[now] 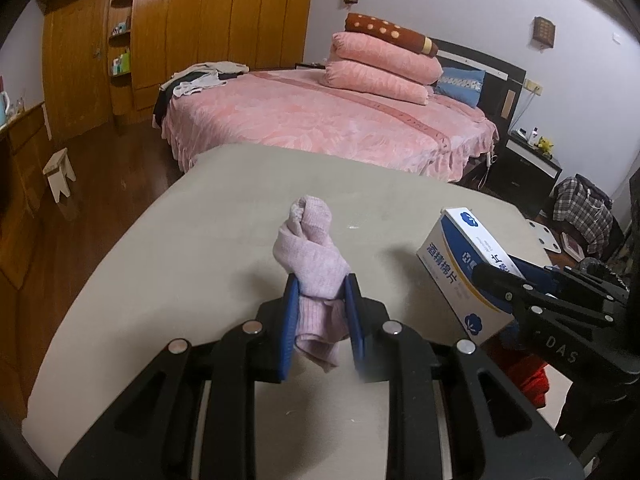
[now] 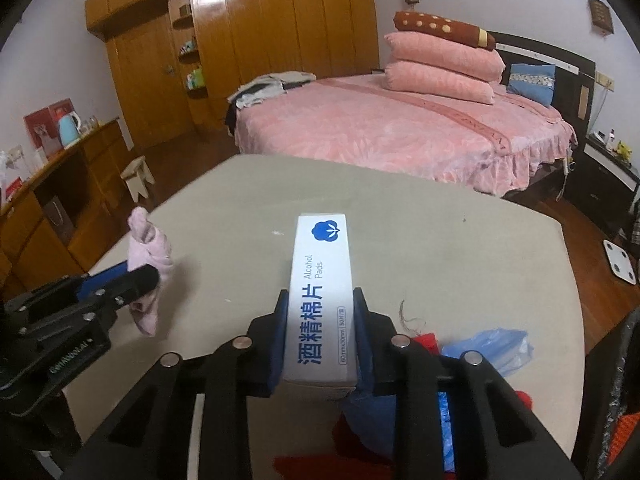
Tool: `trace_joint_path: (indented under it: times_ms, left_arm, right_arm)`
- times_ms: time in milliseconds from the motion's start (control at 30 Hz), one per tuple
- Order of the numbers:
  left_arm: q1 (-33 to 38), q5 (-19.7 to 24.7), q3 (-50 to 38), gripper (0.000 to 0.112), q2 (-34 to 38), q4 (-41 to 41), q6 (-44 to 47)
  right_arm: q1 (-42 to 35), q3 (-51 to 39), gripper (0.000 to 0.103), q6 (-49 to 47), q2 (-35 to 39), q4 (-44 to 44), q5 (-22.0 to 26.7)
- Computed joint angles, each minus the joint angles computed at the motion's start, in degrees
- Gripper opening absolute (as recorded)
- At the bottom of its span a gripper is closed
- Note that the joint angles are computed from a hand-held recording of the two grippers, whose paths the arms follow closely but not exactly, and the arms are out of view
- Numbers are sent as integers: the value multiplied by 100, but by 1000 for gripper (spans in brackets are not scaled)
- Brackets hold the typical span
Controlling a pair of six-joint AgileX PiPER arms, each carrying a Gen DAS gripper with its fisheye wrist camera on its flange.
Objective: Collect trash
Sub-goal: 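Grasp the white alcohol-pad box with the right gripper, then carry the sock and box over the bin and open both grippers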
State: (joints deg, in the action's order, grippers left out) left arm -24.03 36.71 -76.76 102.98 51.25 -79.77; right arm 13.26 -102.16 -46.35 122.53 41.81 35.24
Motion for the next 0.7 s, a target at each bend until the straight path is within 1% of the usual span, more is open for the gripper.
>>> trace_joint_path:
  times_ms: [33, 133, 333, 500, 700]
  left_arm:
    - [-32, 36, -19, 22, -37, 26, -13]
    - [-141, 95, 73, 22, -167, 207, -180]
    - [-396, 377, -269, 22, -201, 221, -22]
    - [-668, 537, -830, 22, 22, 119, 229]
    - [-979, 583, -1651, 22, 506, -90, 594]
  right_arm:
    - [-50, 34, 30, -122, -53, 198, 44]
    - [-142, 11, 30, -235, -151, 427, 156]
    - [-416, 60, 30, -520, -423, 900, 376]
    - [-722, 122, 30, -675, -659, 1115, 484]
    - [-1234, 237, 30, -890, -908, 1334, 564]
